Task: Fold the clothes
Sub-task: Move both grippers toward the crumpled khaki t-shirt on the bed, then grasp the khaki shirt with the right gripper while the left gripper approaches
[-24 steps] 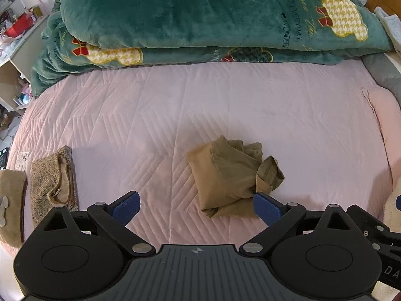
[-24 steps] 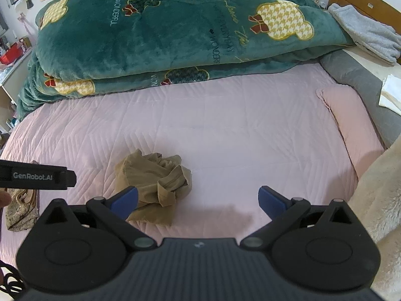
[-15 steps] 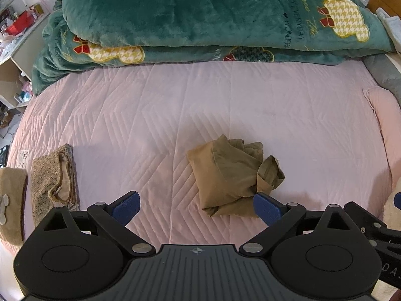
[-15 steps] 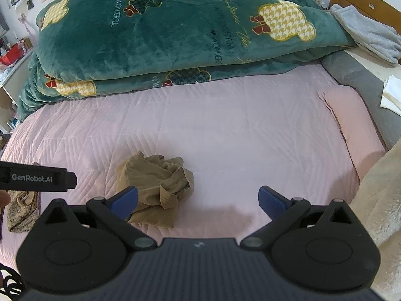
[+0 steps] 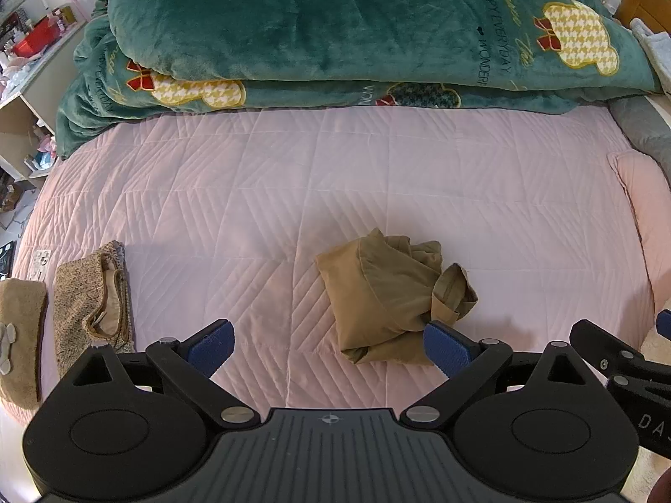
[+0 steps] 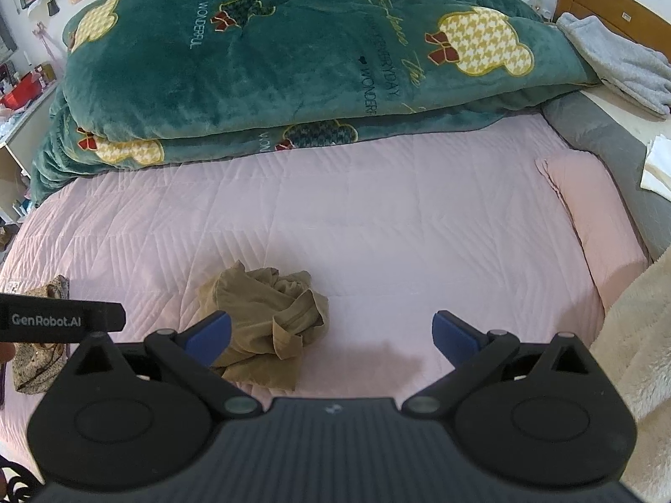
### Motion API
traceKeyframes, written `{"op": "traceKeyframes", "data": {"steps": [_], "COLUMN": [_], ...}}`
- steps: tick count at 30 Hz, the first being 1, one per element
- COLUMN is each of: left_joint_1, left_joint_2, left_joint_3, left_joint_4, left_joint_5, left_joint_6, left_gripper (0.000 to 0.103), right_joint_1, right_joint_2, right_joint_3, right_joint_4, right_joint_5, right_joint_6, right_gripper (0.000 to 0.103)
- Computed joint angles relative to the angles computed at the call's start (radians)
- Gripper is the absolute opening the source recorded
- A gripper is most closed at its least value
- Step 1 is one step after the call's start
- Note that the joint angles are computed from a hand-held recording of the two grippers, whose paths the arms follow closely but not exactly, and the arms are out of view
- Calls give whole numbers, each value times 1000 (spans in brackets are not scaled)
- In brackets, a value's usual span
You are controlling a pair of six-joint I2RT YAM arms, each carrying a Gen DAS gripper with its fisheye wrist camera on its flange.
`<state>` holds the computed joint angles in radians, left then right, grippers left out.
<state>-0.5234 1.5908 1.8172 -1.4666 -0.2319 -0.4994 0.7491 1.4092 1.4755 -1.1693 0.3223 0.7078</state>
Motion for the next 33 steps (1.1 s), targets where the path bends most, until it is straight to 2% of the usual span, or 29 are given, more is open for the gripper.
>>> {"op": "traceKeyframes", "data": {"steps": [9, 12, 19, 21, 24, 26, 30, 33], "left_joint_1": [-11, -17, -14, -5, 7, 17, 19, 10], "left_joint_2": [-7, -29, -154, -182, -191, -179, -130, -90], "left_joint_3": [-28, -90, -451, -550, -667, -723, -788, -801], "left_joint_4": [11, 39, 177, 243, 353, 432, 582, 640], "left_joint_5": [-7, -28, -25, -17, -19, -23, -42, -51], "left_joint_6": [-11, -5, -25, -23, -8, 10, 35, 32], "left_gripper": [98, 98, 98, 98, 98, 98, 98, 98], "right_joint_1": [6, -3, -34, -32, -42, -64, -86, -108], "right_joint_2": [-7, -21, -21, -2, 48, 90, 186, 244], "right_joint_3": [-28, -75, -290, -364, -439, -473, -478, -476], "right_joint_4": [20, 64, 257, 340, 463, 548, 661, 726], "right_joint_5": [5, -9, -86, -82, -96, -137, -151, -173], "right_joint_6": [9, 9, 25, 37, 34, 32, 2, -8], "right_gripper": [103, 103, 100, 94, 75, 57, 58, 61]}}
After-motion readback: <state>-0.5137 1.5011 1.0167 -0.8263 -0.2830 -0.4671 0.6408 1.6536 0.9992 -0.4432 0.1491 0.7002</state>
